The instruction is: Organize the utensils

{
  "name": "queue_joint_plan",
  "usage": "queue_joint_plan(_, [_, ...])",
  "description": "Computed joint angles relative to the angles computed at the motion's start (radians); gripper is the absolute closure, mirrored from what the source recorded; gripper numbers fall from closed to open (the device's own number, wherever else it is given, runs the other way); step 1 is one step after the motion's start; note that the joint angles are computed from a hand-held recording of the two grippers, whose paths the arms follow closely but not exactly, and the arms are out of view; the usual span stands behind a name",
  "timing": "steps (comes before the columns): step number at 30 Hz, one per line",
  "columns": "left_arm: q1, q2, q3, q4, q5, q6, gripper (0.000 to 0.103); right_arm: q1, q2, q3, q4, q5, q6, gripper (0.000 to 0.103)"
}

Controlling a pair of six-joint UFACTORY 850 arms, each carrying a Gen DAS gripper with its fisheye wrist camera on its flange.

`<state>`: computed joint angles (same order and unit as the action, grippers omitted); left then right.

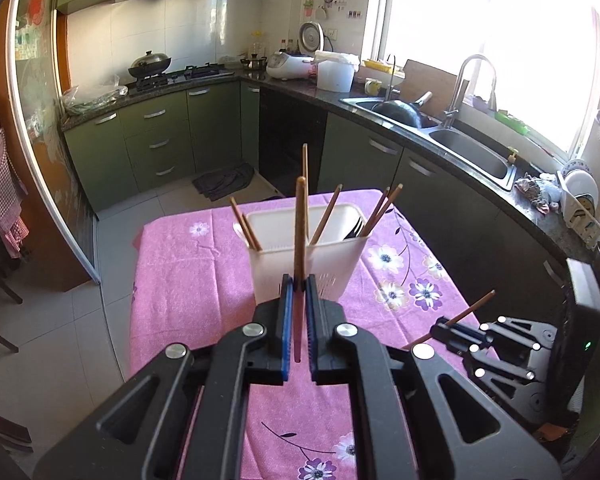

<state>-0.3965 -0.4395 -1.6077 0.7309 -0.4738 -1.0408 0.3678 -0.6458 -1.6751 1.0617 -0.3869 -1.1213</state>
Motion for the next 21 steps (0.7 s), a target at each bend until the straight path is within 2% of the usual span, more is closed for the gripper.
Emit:
queue_joint_plan(9, [-0.014,-0.075,-0.233,0.131,-0.080,-0.023,0.097,-0.001,-0.008,-0.006,0.002,-0.005,-0.001,0.096])
queue_joint_plan(15, [0.011,-0.190,-0.416,0.106,-0.134,0.016,0.097,-0.002,-0.008,-0.002,0.026,-0.012,-0.027,0.096])
queue_joint_plan(21, [0.049,-0.279,-0.503,-0.002,-0.147,0.098,0.097,-0.005,-0.012,-0.007,0.016,-0.018,-0.017,0.096])
